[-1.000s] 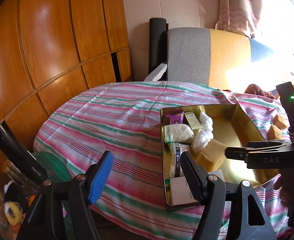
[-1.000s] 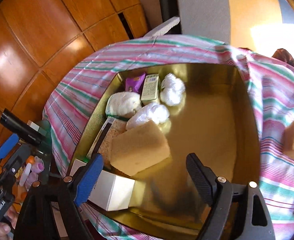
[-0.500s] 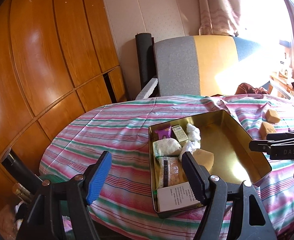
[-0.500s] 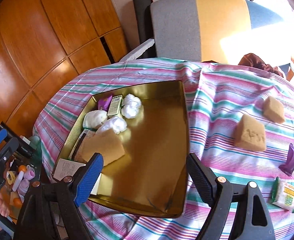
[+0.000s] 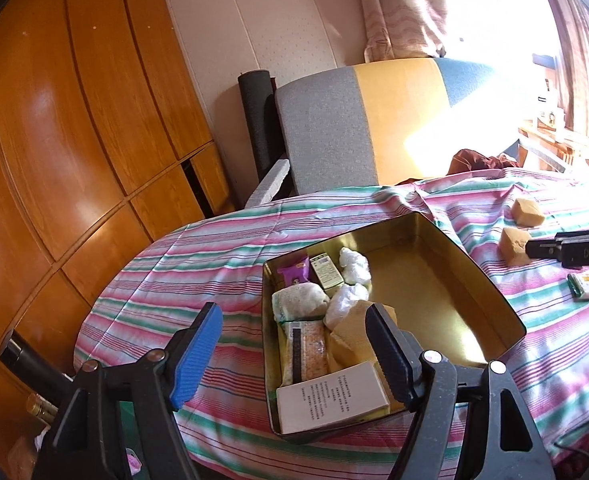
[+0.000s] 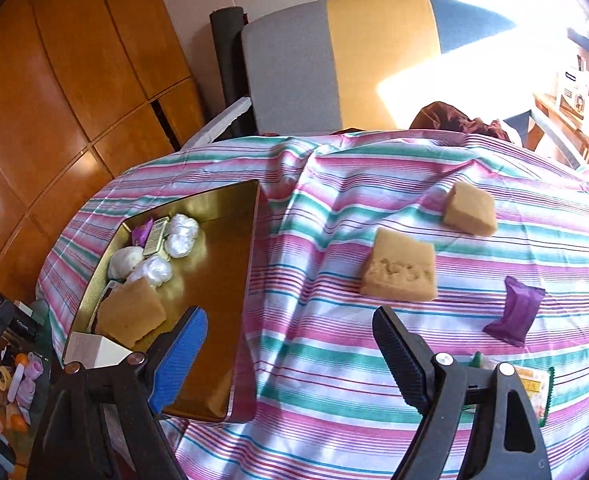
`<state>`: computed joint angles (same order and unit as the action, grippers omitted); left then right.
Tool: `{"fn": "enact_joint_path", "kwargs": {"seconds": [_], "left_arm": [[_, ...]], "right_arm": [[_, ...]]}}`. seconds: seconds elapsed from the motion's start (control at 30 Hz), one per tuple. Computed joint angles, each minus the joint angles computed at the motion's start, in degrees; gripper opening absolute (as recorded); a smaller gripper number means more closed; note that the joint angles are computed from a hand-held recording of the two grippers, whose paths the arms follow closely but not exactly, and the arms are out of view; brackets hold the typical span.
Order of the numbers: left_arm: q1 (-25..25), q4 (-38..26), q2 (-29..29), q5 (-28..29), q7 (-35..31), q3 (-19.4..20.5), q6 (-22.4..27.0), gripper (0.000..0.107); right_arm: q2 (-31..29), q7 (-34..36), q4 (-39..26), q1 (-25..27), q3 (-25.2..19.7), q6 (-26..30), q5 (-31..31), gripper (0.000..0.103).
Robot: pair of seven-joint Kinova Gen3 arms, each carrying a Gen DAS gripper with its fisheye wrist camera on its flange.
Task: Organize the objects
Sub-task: 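Move both grippers back over the cloth toward the remaining sponges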
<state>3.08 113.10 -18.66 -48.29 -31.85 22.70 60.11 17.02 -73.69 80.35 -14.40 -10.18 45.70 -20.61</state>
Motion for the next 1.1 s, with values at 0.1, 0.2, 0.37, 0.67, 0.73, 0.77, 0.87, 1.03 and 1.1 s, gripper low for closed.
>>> {"fn": "enact_joint_path", "kwargs": {"seconds": [0.1,0.2,0.37,0.67,0.73,0.77,0.87,1.03,1.1], "left_arm": [[0.6,-0.9,1.5,-0.2,-0.5,0.4,-0.3,0.075],[2.0,-2.2,3.3,0.2,-1.7,-0.1,-1.3,0.075],[5.0,-5.9,7.1,4.2,-6.5,-3.3,-5.5,0.075],[11.4,-16.6,19.4,11.2,-14.9,-7.9,-9.8,0.075],[12.5,-20.0,22.7,14.2,-17.2,-9.2,-9.8,0.075],[13.0,-21.8,24.4,15.6,-18.2,-9.7,-9.7,0.075],[14.2,-26.7,29.3,18.6,-20.7,-11.3,-8.8,0.075],[15.3,-34.3,36.2,24.4,-25.0,-13.5,-6.7,0.076],[15.6,-37.0,38.6,26.4,-26.7,-14.3,-6.1,0.080]], "right_arm": [[0.4,-1.2,-0.8,0.4,1.7,-0.6,2.1,0.086],[0.5,-4.3,-0.9,0.7,3.9,-3.4,5.5,0.086],[1.3,-11.8,-1.1,1.6,7.5,-8.7,12.2,0.086],[3.9,-17.5,-1.7,9.7,6.8,-9.8,9.4,0.086],[4.2,-16.8,-2.3,11.9,5.4,-9.0,6.9,0.086],[4.4,-16.2,-2.7,12.7,4.9,-8.5,5.9,0.086],[4.5,-15.6,-3.0,12.9,4.8,-7.8,5.4,0.086],[4.8,-17.3,-3.8,13.1,5.5,-6.6,4.7,0.086],[5.0,-18.0,-4.3,13.9,5.4,-5.9,3.7,0.086]]}}
